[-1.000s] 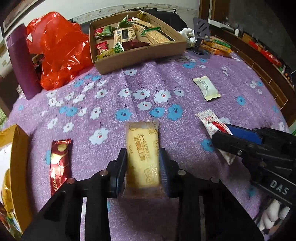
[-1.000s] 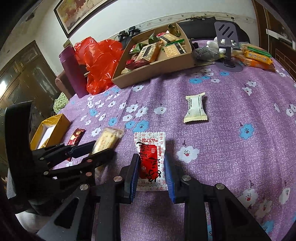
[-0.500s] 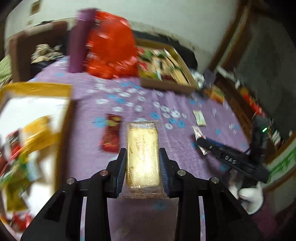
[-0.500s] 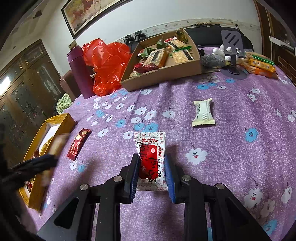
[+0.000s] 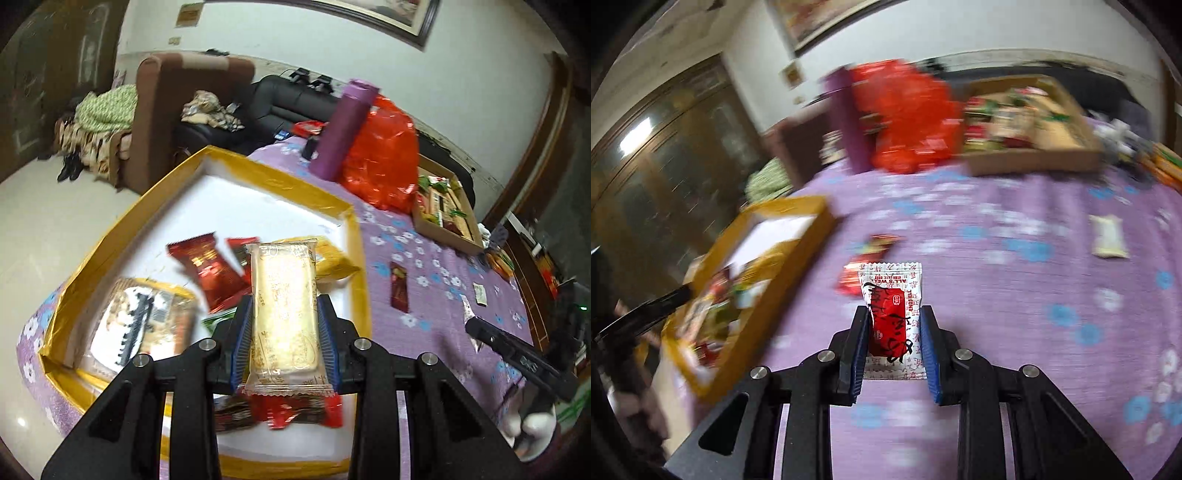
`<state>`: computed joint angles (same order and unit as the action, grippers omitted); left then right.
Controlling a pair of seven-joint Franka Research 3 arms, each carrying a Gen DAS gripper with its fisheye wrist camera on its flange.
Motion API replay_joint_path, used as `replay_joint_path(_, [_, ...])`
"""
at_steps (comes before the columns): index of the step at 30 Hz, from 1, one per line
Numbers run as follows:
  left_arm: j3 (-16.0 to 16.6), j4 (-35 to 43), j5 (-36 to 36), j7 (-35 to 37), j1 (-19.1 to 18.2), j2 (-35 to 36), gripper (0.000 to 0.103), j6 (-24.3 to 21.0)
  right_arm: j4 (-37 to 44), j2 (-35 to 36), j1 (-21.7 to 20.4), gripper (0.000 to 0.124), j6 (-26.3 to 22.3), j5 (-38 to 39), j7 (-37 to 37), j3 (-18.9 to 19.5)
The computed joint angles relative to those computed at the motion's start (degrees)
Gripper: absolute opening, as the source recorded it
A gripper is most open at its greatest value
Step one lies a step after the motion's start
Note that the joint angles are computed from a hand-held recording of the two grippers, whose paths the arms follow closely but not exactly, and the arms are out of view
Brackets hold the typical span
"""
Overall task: Organize snacks
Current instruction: 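Carry both items over the tray and open both tools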
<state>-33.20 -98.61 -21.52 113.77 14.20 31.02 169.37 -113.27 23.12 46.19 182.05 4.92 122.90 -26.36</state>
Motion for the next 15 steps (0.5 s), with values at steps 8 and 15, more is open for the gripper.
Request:
replay_joint_path(8, [-1.02, -0.86, -2.66, 2.13, 3.18, 0.59, 0.032, -3.31, 19.8, 9.21, -12.39, 0.027, -9.42, -0.14, -8.09, 19.05])
replay_joint_path(15, [-3.15, -1.17, -11.69, 7.41, 6.34, -0.66, 0.04, -5.41, 31.64, 16.77, -12.65, 0.031, -14.7, -2.28, -7.59, 20.77])
